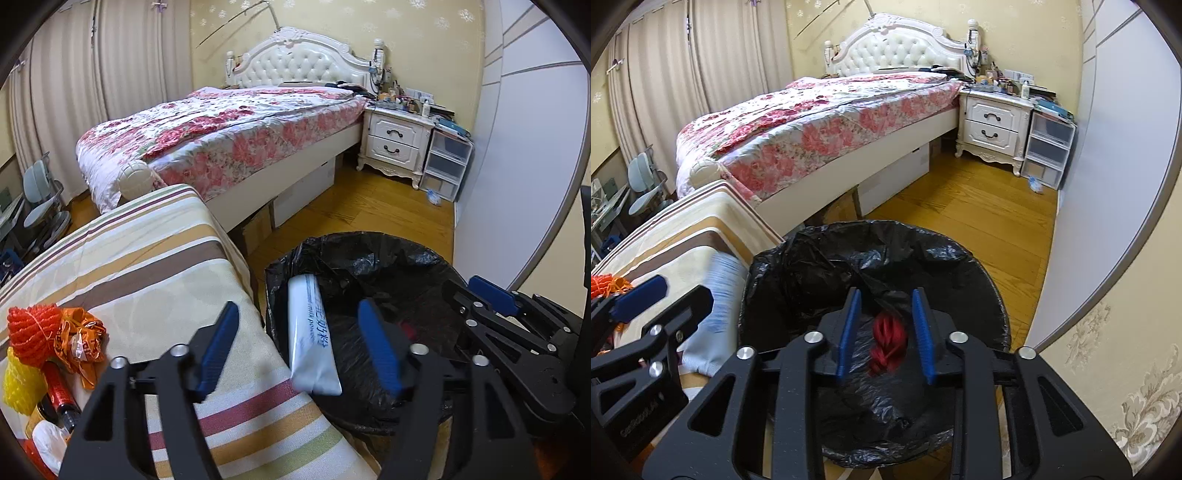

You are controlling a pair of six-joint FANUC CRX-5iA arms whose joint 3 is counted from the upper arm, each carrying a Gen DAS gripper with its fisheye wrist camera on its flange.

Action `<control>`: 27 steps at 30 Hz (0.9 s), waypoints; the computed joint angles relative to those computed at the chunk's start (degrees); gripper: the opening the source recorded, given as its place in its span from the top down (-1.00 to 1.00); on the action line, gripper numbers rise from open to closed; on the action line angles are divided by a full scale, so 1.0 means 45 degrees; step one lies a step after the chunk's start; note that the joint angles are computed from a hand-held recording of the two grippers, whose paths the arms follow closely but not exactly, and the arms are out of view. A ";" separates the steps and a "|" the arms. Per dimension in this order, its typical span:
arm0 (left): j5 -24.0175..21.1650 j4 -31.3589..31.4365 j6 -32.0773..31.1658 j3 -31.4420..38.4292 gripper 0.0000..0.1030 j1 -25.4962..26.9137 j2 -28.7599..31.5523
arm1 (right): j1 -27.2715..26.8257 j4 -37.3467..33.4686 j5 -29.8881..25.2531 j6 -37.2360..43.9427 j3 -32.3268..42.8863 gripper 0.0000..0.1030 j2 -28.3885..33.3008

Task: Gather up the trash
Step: 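Carry both items over the black bin and open both tools to drop them, then grasp the red plastic bag with the left tool while the right tool grasps the orange paper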

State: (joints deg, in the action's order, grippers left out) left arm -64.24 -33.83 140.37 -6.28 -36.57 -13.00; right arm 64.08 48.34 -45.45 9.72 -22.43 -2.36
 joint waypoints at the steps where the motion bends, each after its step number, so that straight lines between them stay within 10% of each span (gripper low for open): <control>1: -0.0045 -0.0003 0.0052 0.0013 -0.37 -0.0022 0.0022 | -0.0008 0.0059 -0.0015 -0.0102 -0.0051 0.40 -0.0033; 11: -0.1667 -0.0887 0.0984 -0.0118 -0.51 -0.0896 -0.0822 | 0.0797 0.0587 -0.0480 -0.1092 -0.0497 -0.07 -0.0612; 27: -0.7117 -0.2875 0.3674 -0.1489 -0.57 -0.3900 -0.4096 | 0.3576 0.0183 0.0426 -0.0612 -0.0255 -0.18 -0.0480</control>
State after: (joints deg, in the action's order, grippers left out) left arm -96.27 -46.77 156.91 -12.98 -54.12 -31.44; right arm 80.17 49.17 -43.53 6.96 -23.57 -4.52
